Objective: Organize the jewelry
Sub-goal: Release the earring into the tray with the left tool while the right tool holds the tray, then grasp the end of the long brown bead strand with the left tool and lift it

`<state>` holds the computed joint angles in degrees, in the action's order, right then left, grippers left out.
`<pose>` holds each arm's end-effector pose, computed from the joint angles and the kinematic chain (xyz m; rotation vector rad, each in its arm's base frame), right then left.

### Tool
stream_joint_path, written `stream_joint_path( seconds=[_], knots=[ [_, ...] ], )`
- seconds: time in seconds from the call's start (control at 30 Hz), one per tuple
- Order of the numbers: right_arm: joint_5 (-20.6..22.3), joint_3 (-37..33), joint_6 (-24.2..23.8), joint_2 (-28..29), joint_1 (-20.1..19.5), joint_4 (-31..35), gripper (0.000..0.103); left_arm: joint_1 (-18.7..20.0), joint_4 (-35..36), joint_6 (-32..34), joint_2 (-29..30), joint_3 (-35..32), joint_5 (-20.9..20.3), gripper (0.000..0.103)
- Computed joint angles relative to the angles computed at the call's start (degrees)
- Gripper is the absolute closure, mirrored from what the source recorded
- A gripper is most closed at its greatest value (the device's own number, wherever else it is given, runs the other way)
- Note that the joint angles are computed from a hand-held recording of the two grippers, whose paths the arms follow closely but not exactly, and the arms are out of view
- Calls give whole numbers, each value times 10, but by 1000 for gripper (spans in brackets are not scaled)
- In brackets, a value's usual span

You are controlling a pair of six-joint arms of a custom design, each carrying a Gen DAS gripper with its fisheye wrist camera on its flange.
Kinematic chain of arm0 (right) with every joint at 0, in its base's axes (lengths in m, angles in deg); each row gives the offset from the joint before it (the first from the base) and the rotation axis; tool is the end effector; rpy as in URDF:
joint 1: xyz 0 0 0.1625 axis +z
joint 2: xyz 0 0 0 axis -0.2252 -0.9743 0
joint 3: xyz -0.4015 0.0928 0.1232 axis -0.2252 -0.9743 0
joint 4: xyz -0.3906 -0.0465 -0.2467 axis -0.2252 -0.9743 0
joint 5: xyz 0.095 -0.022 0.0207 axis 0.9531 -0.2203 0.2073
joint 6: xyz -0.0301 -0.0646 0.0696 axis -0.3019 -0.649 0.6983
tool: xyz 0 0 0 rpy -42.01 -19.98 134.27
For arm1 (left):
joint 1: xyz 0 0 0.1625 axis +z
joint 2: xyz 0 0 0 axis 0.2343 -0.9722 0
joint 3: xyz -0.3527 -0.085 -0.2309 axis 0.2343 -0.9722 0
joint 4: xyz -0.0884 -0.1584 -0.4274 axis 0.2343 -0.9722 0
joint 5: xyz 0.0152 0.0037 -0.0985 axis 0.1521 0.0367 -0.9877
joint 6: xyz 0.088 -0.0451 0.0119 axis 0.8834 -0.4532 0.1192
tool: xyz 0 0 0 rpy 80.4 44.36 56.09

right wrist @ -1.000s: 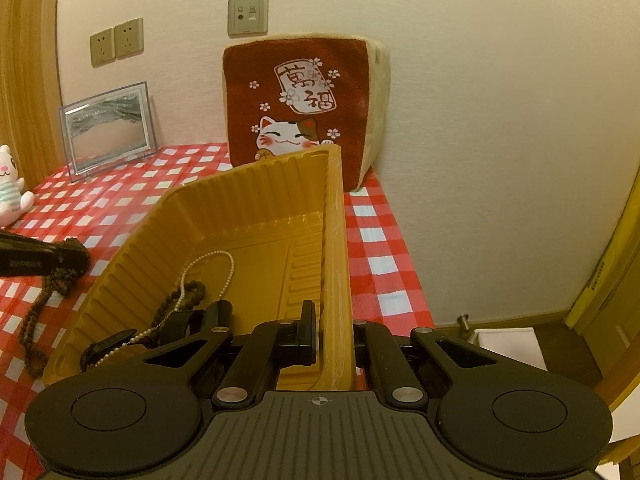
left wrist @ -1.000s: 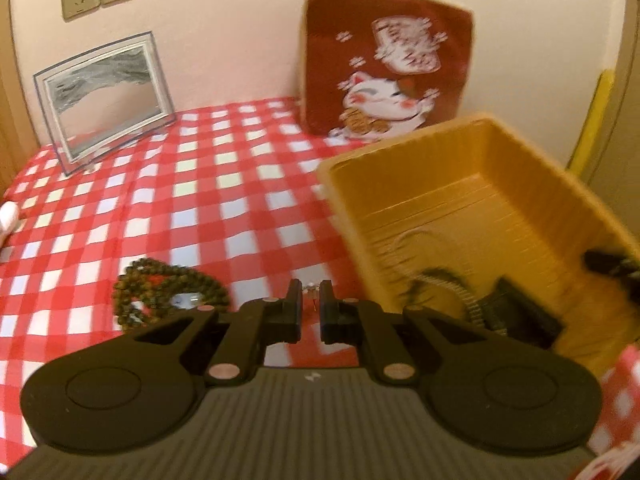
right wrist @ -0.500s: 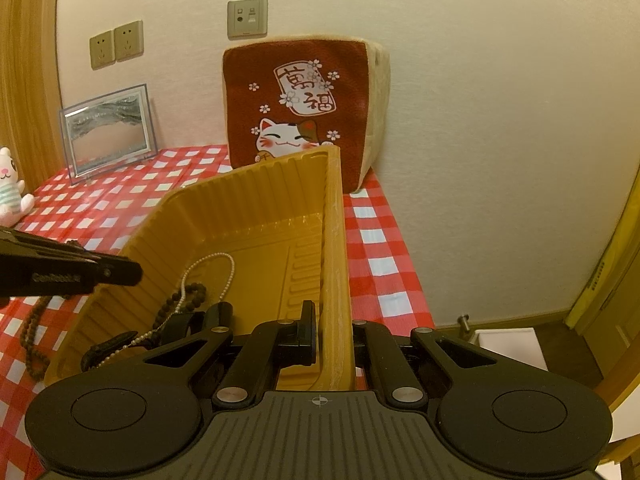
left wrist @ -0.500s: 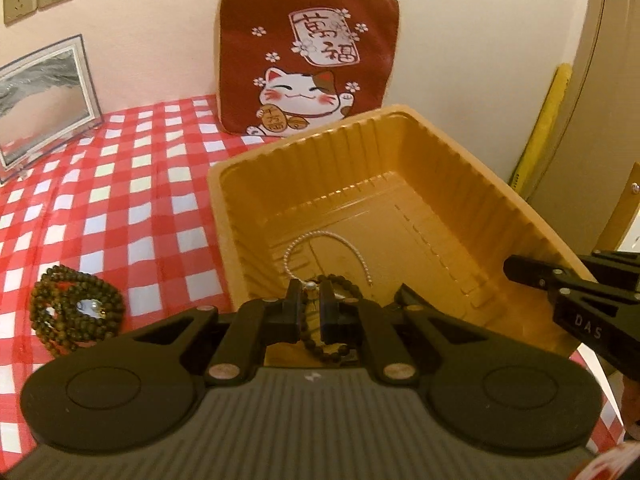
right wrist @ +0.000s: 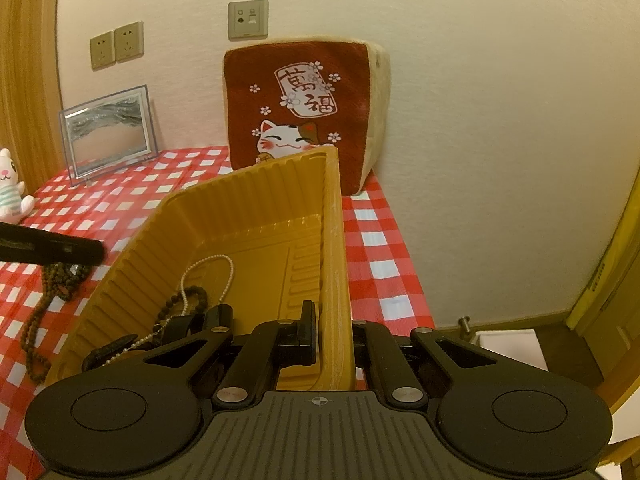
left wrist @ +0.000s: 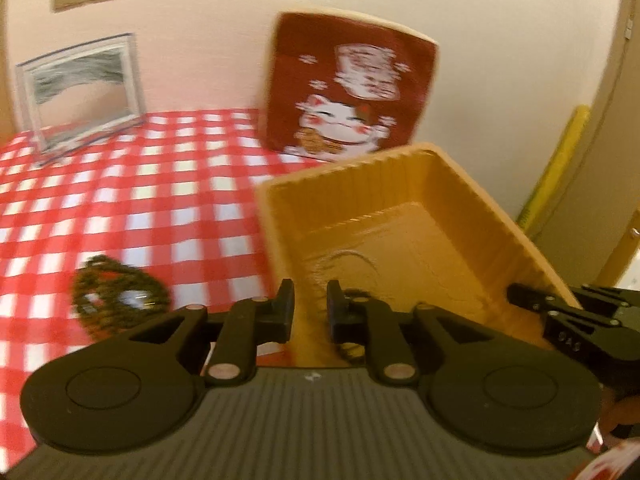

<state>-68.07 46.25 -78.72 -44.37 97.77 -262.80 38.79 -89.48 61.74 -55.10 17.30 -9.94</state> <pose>0.0298 -0.6968 0.3403 0.2301 -2.1037 1.2073 -0.3951 -0.8125 0.0372 0.9201 2.4648 -0.8075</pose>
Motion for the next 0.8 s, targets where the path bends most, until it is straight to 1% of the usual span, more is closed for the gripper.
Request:
stream_joint_path(
  seconds=[0.17, 0.3, 0.4, 0.5, 0.6, 0.8],
  knots=[
    [1, -1, -1, 1, 0, -1, 98, 3, -21, -19, -33, 41, 51, 85],
    [1, 0, -1, 0, 0, -1, 98, 6, -17, -54, -62, 78, 89, 84],
    [0, -2, -1, 2, 0, -1, 98, 9, -7, -81, -78, 98, 107, 84],
    [0, -7, -3, 4, 1, 0, 98, 11, 5, -108, -93, 119, 113, 83],
    [-1, -9, -4, 6, 2, 0, 98, 11, 8, -120, -102, 134, 126, 81],
    [-3, -11, -3, 7, 2, 1, 98, 16, 21, -139, -109, 144, 137, 80]
  ],
)
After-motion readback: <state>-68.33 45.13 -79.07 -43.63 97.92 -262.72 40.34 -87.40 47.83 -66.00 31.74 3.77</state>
